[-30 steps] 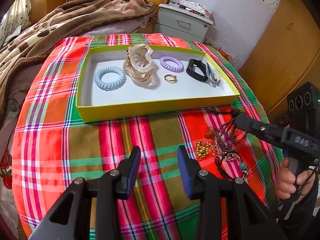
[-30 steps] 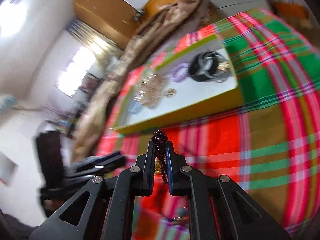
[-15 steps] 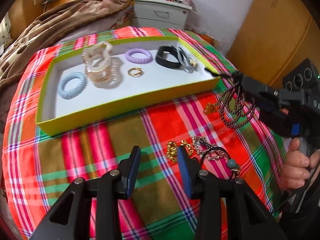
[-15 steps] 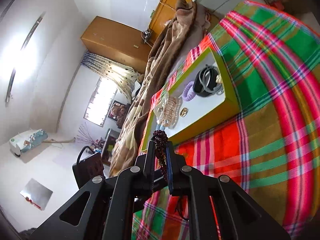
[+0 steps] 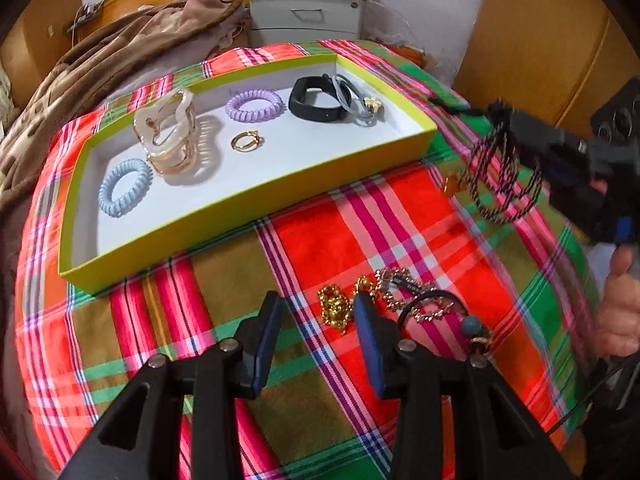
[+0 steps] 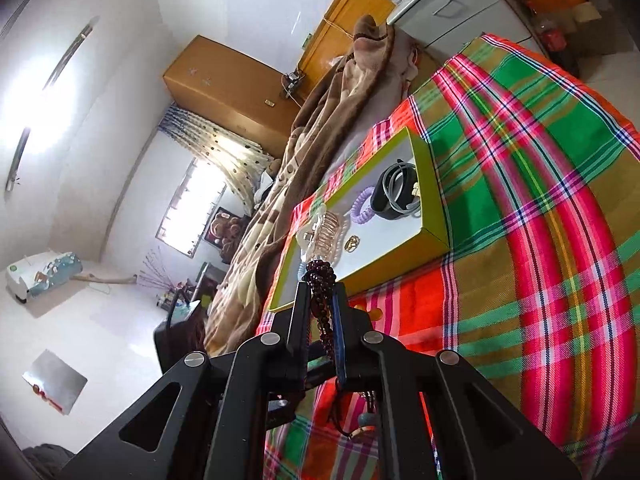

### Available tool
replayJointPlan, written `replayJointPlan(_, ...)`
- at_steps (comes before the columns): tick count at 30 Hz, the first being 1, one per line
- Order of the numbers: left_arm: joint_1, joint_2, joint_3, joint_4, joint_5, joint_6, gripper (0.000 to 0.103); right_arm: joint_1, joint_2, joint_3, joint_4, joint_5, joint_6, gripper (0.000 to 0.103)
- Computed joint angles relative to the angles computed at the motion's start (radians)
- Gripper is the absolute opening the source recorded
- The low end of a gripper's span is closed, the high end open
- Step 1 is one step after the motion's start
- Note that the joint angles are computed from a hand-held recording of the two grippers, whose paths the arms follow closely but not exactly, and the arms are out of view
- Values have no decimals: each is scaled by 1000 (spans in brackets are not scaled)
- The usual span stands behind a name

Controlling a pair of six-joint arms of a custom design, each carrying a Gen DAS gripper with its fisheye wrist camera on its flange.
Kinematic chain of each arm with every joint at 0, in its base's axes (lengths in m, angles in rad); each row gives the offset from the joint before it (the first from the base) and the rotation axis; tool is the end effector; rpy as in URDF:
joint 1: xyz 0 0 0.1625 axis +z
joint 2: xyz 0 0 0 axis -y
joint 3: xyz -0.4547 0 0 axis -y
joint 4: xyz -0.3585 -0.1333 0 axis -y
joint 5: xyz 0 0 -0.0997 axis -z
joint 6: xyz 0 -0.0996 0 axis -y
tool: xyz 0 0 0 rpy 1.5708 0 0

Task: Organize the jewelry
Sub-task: 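Grasp the gold chain pieces with the left gripper while the right holds the beaded bracelet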

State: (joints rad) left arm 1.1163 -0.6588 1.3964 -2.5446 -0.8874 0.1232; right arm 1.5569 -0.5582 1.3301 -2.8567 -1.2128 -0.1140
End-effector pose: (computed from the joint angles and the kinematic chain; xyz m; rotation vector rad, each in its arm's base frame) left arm -0.1485 -0.7509 0.1480 0.6040 2.3987 -0.4342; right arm 0.1574 -0.7775 0.1211 -0.2658 2.7154 -0.7463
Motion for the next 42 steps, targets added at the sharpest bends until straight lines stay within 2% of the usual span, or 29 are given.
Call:
replayJointPlan(2,-9,9,6,-13,33,30,39,-1,-6,9,-5,0,-3,10)
replayJointPlan(7,-8,13,2,-21,29,36,38,-3,-12,19,-12,-4,-5,10)
replayJointPlan(9,-8,14,6,-35,31,49,31,-3,-14,21,-10,-7,-8,10)
replayJointPlan(11,-10,18,3,-38,40,49,17,-1,-16,23,-12,-14,-10,10)
replayJointPlan(14,-10,15,6,-42,37,48,14,1,-16,23,-12,-18,-9,10)
replayJointPlan(29,-10,-18,38,-113,10,47,13,21,-24,21,-18,-51,-13,10)
replayJointPlan(42,-16,-54,20,-128,-66,48,13,50,-8,-34,14,-87,-24,10)
